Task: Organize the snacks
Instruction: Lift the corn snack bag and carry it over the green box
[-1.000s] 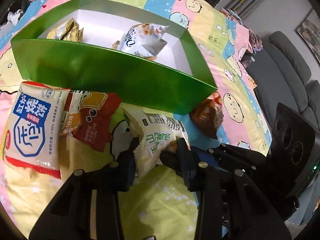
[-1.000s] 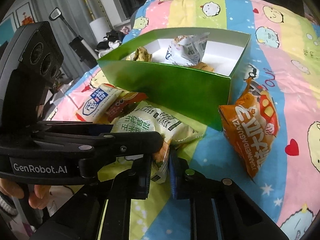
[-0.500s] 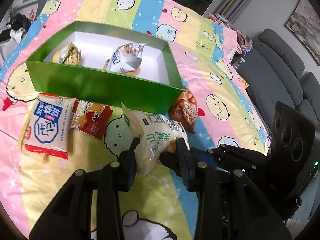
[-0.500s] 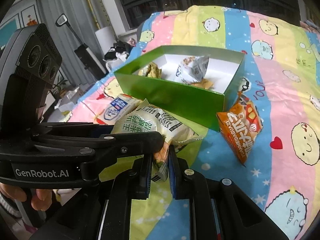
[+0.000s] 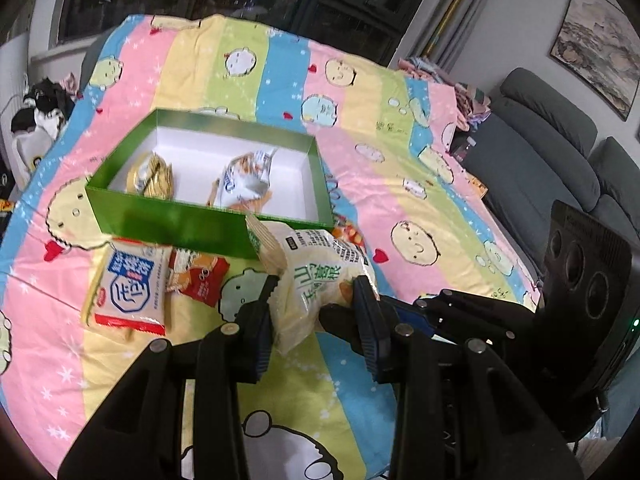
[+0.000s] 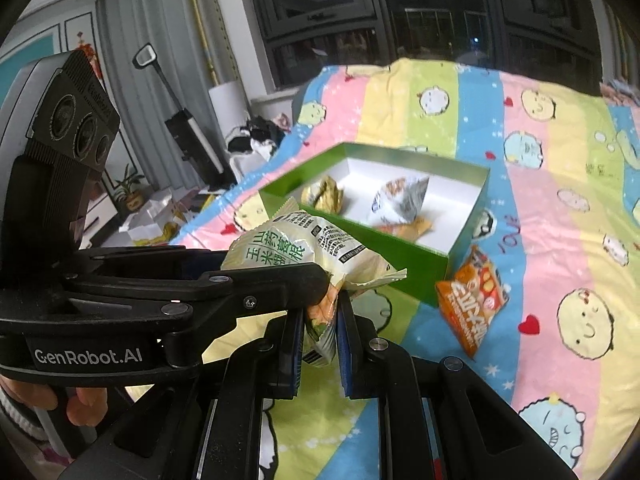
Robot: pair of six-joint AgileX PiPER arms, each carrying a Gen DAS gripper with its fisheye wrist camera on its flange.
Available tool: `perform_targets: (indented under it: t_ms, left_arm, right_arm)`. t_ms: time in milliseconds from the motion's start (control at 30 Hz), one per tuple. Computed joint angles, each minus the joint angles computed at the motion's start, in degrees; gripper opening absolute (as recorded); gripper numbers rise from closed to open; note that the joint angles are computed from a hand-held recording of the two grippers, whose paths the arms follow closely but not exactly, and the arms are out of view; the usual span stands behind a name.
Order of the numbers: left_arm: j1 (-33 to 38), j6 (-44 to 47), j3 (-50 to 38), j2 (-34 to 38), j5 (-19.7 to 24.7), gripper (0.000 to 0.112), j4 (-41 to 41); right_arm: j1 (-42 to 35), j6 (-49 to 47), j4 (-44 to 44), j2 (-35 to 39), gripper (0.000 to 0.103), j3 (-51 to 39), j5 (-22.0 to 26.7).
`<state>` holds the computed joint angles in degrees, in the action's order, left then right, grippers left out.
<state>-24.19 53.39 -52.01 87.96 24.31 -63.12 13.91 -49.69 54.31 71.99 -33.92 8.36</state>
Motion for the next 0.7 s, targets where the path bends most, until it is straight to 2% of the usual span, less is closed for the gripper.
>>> perform_targets:
  t_ms: [167, 433, 533, 700]
  left_arm:
    - [-0.1, 1.3, 0.5, -2.1, -0.7, 0.036, -1.0]
    - [0.1, 2.2, -0.8, -3.1, -0.6, 0.036, -1.2]
    - [-0.2, 1.6, -2.0, -2.7, -0.8, 0.036, -0.3]
    - [0.1, 2.5, -4.1, -1.5, -0.4, 0.036, -0.6]
  right_arm:
    - [1.7, 14.0, -14.3, -2.0, 0.017, -0.6, -1.2]
    - [2.6, 28.1, -28.6, -3.2, 0.017, -2.1, -1.7]
    - [3.1, 37.1, -37.3, -3.2, 0.017, -2.5, -2.4]
    - [2.7, 41.2, -41.9, -2.6, 0.017, -3.8, -2.5]
